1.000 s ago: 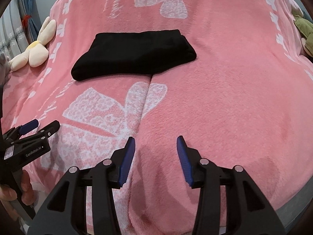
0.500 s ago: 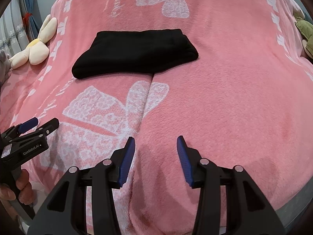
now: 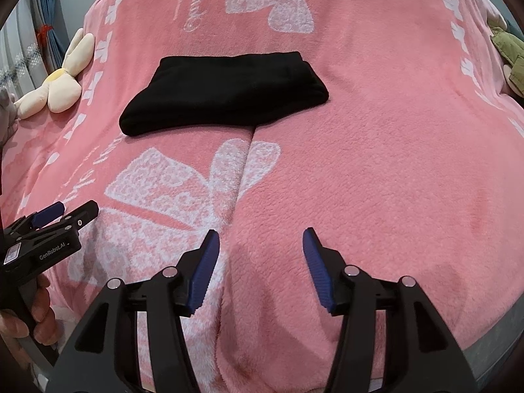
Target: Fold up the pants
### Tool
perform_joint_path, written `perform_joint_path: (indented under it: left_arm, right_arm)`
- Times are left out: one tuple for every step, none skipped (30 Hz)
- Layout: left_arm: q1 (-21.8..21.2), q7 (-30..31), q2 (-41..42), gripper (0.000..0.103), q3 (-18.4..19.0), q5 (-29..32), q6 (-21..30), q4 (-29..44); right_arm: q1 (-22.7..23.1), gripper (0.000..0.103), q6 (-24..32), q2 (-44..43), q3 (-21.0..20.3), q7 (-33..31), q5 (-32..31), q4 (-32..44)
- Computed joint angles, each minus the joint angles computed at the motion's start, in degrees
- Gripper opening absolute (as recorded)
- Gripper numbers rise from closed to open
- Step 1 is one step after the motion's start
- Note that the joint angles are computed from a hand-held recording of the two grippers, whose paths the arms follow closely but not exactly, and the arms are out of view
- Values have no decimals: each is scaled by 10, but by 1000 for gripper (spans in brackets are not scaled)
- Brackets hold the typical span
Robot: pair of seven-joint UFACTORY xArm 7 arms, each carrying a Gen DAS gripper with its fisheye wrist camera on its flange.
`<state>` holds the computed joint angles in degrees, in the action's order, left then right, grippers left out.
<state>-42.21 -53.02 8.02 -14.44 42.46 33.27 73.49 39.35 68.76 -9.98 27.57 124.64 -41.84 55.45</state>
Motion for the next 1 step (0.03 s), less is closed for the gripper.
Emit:
perform_joint_path:
  left_arm:
    - [2, 3, -1, 81, 0, -6, -5, -2]
  right_arm:
    - [0, 52, 0, 0, 0, 0, 0, 0]
